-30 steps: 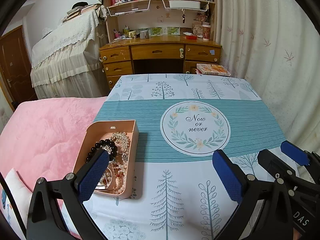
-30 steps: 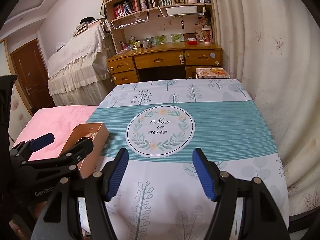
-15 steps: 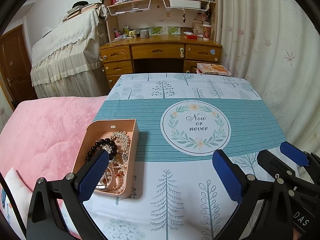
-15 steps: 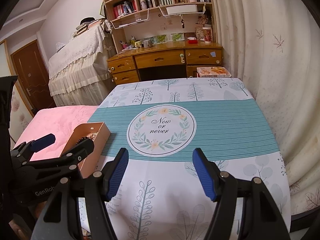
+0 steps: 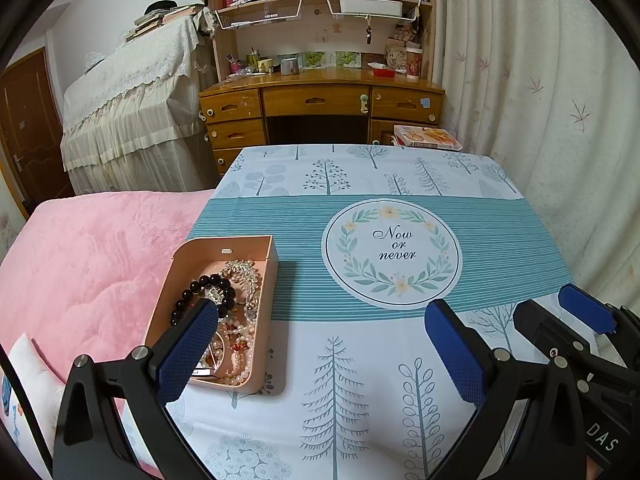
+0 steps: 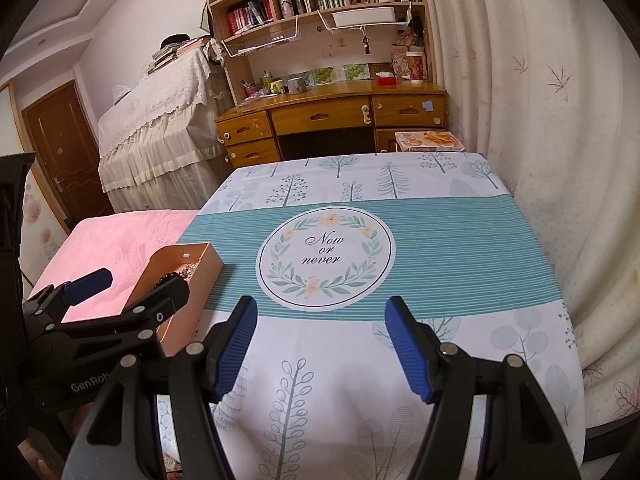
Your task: Organize jewelry
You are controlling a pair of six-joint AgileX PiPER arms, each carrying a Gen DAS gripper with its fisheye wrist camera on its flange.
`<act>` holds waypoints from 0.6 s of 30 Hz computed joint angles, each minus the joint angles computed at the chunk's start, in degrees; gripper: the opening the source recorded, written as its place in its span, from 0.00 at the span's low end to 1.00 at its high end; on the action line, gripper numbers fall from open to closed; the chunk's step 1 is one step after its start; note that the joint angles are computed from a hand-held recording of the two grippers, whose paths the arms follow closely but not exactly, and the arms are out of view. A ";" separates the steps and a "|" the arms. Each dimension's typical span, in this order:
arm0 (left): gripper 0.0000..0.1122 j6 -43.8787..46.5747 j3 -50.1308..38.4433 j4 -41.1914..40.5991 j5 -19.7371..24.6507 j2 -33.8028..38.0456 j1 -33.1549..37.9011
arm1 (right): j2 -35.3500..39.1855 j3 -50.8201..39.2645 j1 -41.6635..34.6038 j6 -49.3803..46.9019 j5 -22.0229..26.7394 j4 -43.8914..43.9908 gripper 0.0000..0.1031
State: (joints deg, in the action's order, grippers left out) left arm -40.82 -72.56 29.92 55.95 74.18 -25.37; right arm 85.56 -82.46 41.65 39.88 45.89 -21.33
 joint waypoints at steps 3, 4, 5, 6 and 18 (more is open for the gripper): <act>0.91 0.16 -0.05 -0.27 0.00 0.00 0.08 | 0.02 0.01 0.58 0.68 0.23 -0.21 0.65; 0.91 0.10 -0.07 -0.34 0.00 0.13 0.02 | 0.08 -0.02 0.84 0.99 0.32 -0.38 0.65; 0.91 -0.31 0.54 -0.16 -0.30 -0.02 -0.09 | 0.15 -0.12 0.98 1.12 0.42 -0.38 0.65; 0.91 -0.67 0.89 -0.01 -0.41 -0.07 -0.27 | 0.12 -0.13 0.92 1.02 0.41 -0.26 0.65; 0.91 -1.62 1.79 -0.18 -0.65 0.11 -0.75 | 0.05 0.12 1.62 1.99 0.56 -0.56 0.65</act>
State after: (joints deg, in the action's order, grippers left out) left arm -42.44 -70.78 29.74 55.30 74.29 -26.12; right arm 85.61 -82.34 43.27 41.88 46.45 -21.89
